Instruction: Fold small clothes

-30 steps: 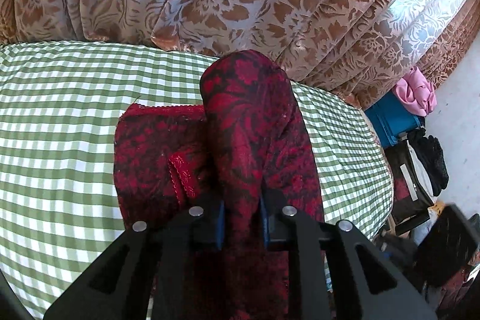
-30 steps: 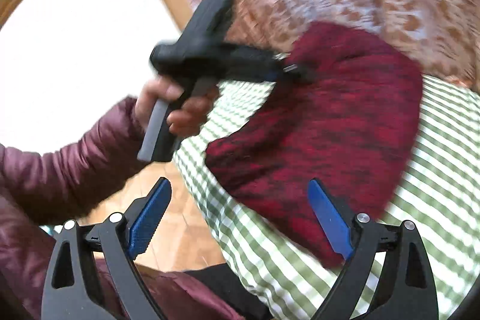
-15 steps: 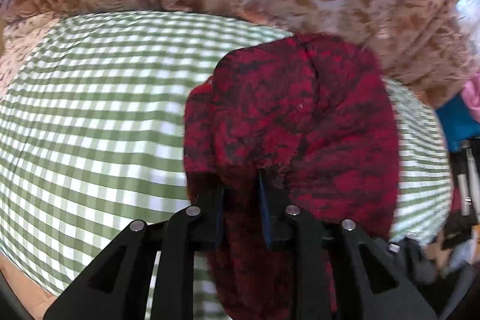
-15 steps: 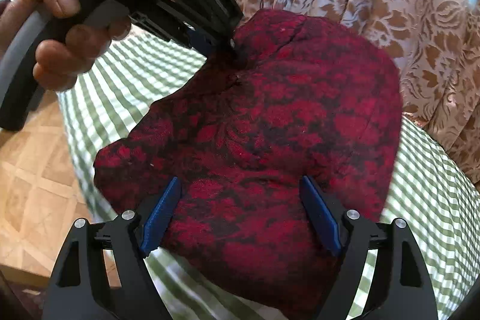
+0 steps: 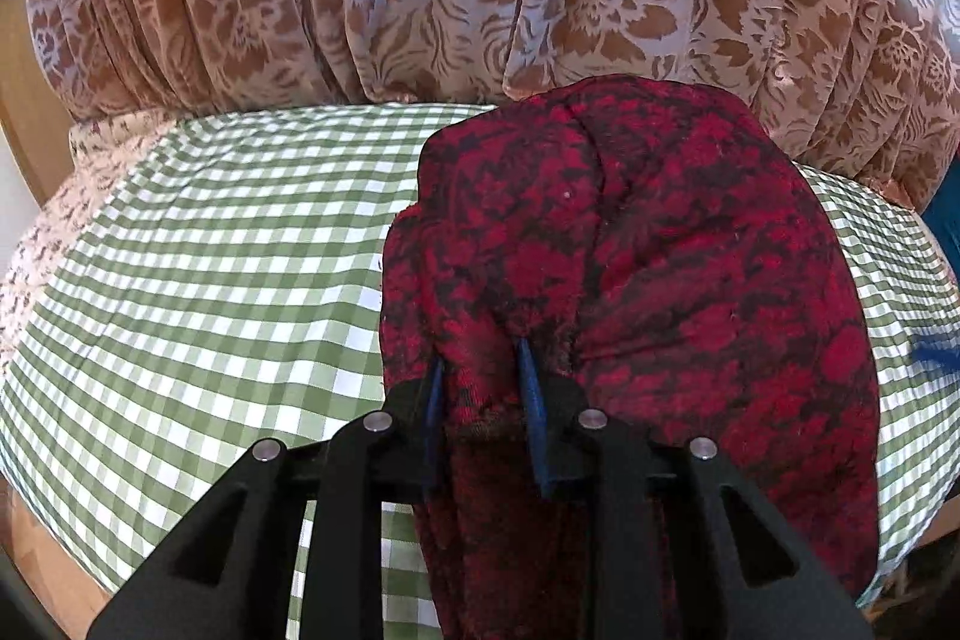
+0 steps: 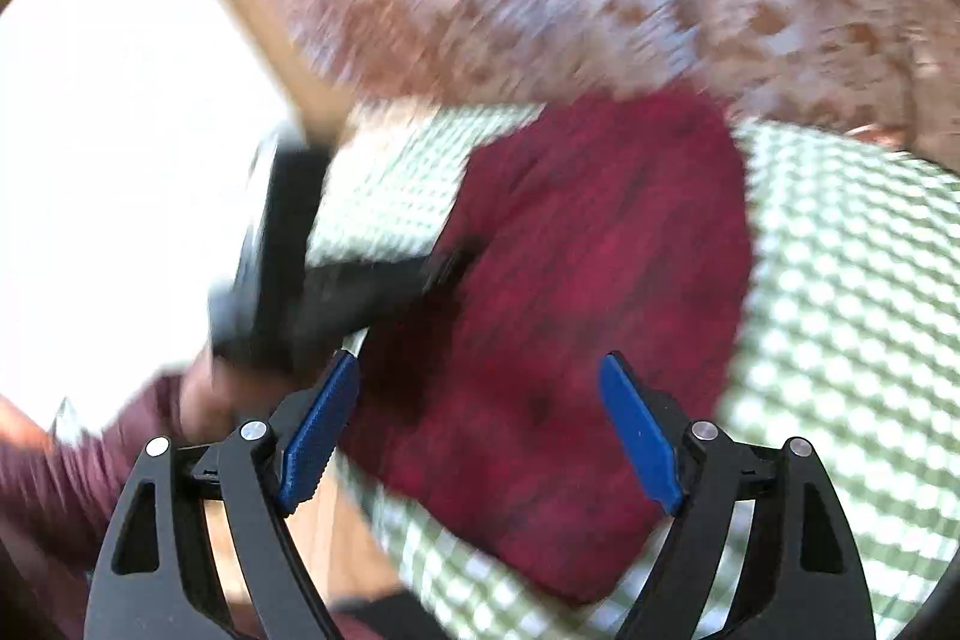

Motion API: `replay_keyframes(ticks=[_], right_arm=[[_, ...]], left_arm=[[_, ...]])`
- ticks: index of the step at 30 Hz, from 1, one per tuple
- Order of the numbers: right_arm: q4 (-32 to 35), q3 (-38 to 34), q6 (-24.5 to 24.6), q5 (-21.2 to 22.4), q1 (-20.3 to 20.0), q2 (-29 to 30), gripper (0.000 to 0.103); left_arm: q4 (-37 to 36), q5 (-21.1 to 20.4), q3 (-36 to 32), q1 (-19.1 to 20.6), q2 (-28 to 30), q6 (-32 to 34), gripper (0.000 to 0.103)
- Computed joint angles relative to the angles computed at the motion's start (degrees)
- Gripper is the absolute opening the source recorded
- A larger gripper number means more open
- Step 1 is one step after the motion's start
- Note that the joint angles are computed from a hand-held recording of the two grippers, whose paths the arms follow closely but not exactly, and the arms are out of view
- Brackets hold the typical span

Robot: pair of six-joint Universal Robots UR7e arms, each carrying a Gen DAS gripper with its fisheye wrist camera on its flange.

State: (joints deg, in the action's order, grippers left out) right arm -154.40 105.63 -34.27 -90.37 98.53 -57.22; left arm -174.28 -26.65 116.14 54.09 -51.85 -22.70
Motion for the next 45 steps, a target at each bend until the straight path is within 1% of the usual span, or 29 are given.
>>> replay_keyframes(ticks=[2, 3, 4, 5, 6, 7, 8, 9, 11, 13, 14, 17, 21, 23, 26, 28, 30, 33, 35, 39, 45], right_arm=[[-3.2, -4.1, 5.0, 0.0, 0.5, 2.8, 0.081], [-4.2, -5.7, 6.2, -0.6, 0.9, 4.2, 0.081], [-6.1, -7.9, 7.5, -2.0, 1.5, 6.4, 0.081], [-6.4, -9.8, 8.6, -3.2, 1.9, 8.2, 0.081], [-5.9, -11.7, 9.5, -4.5, 2.3, 9.8, 0.078], [-5.4, -14.2, 10.5, -6.7, 2.7, 12.3, 0.074], [-6.0, -16.0, 11.1, -9.0, 3.0, 14.3, 0.074], [-6.9, -16.9, 11.4, -10.3, 3.2, 15.8, 0.074], [-5.1, -20.5, 12.8, -12.4, 3.1, 18.9, 0.074], [-4.5, -22.4, 11.7, -15.6, 3.0, 21.4, 0.074], [-3.8, -23.2, 12.1, -16.7, 2.8, 22.4, 0.074], [-3.7, -24.6, 12.1, -15.7, 1.6, 24.1, 0.074], [-8.5, -22.4, 9.2, -17.2, 2.1, 24.0, 0.074], [-8.9, -22.0, 9.2, -16.8, 2.1, 23.7, 0.074], [-10.7, -20.6, 8.6, -16.0, 2.2, 22.7, 0.078], [-11.9, -19.5, 8.2, -15.5, 2.3, 21.8, 0.084], [-12.5, -18.2, 7.0, -15.0, 2.6, 20.6, 0.091], [-13.2, -16.8, 6.1, -15.2, 3.2, 19.3, 0.095], [-13.4, -15.7, 6.1, -15.1, 3.4, 18.2, 0.096], [-13.3, -13.1, 7.3, -13.2, 3.2, 15.3, 0.096], [-13.8, -9.0, 7.0, -12.3, 2.7, 11.6, 0.096]], left_arm=[[-1.4, 0.2, 0.3, -0.1, 0.2, 0.9, 0.024], [-2.5, 0.1, 0.3, 0.0, 0.5, 1.6, 0.024], [-3.5, 0.0, 0.1, 0.1, 0.9, 2.1, 0.024], [-4.6, 0.0, 0.3, 0.1, 1.0, 2.5, 0.024], [-5.6, 0.0, 0.5, 0.2, 1.2, 2.9, 0.024], [-6.2, 0.1, 0.6, 0.1, 1.4, 3.0, 0.024], [-7.1, 0.1, 0.6, 0.1, 1.7, 3.5, 0.024], [-8.0, 0.3, 0.5, 0.2, 2.1, 4.3, 0.024], [-9.3, 0.9, 0.2, 0.3, 2.9, 5.3, 0.024], [-10.3, 1.2, 0.0, 0.6, 3.5, 6.1, 0.024], [-10.8, 1.3, -0.1, 0.6, 3.7, 6.5, 0.024], [-13.5, 1.2, -0.2, 0.8, 4.6, 7.7, 0.024], [-13.8, 1.8, 0.0, 0.5, 4.7, 7.2, 0.024], [-13.2, 1.1, 0.6, 0.3, 3.9, 5.2, 0.024], [-12.9, 0.8, 1.2, -0.1, 3.1, 4.0, 0.024], [-12.4, 1.0, 1.7, -0.6, 2.7, 3.1, 0.025], [-11.9, 2.2, 2.1, -1.3, 2.6, 2.7, 0.026], [-10.1, 3.4, 2.7, -2.3, 2.0, 0.9, 0.026], [-8.5, 3.7, 3.0, -2.7, 1.4, -0.5, 0.026], [-6.9, 4.6, 4.1, -3.7, 0.6, -2.5, 0.026], [-4.8, 5.9, 5.2, -4.6, -0.3, -5.4, 0.033]])
